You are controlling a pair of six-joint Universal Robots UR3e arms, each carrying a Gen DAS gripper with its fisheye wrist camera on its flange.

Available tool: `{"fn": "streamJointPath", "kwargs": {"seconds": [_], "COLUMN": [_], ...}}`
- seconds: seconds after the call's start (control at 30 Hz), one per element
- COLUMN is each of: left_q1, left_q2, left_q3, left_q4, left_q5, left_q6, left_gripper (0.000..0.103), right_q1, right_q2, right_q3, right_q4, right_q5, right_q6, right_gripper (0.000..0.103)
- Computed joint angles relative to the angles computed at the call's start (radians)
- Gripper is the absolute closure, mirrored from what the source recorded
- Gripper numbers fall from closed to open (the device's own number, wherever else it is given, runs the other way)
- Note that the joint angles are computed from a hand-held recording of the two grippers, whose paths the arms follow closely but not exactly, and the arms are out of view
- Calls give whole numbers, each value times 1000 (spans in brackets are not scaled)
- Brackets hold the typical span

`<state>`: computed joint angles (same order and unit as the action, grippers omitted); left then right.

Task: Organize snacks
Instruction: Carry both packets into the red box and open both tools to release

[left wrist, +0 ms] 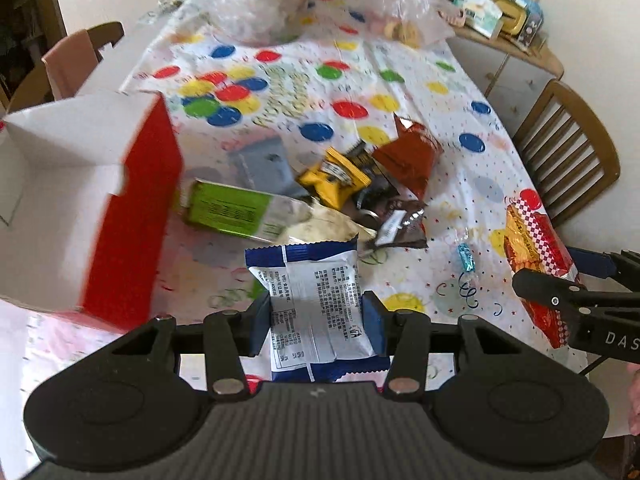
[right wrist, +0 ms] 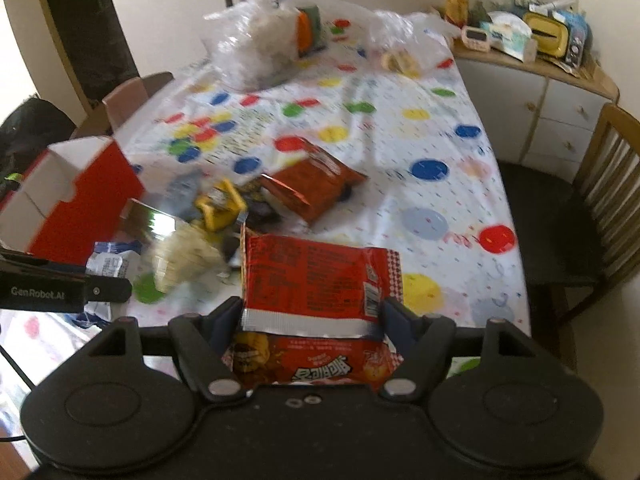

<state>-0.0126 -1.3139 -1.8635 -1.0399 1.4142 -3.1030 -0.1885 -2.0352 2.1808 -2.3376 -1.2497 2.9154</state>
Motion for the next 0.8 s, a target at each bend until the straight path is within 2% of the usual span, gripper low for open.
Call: {"fn": "streamJointPath", "kwargs": {"seconds": [0.2,0.47,0.6,0.8], "left_q1": [229,596,740,872], "left_q2": [141,216,186,63], "left_q3": [33,103,150,230], "left_q4": [-197,-415,-465,-440], "left_q5": [-117,-261,-298,-316], "left_q6": [212,541,664,761], "left_gripper": [56,56,56,56], "right_q1": [265,614,730,838], "right_q2": [122,452,634,892], "right_q3": [-162,-483,-689,-1029], "right_q4": [-42,-106,-88,9], "right_q5": [-121,-289,-354,-425], "right_q6": [161,312,351,389], "right_gripper": [29,29,29,29]}}
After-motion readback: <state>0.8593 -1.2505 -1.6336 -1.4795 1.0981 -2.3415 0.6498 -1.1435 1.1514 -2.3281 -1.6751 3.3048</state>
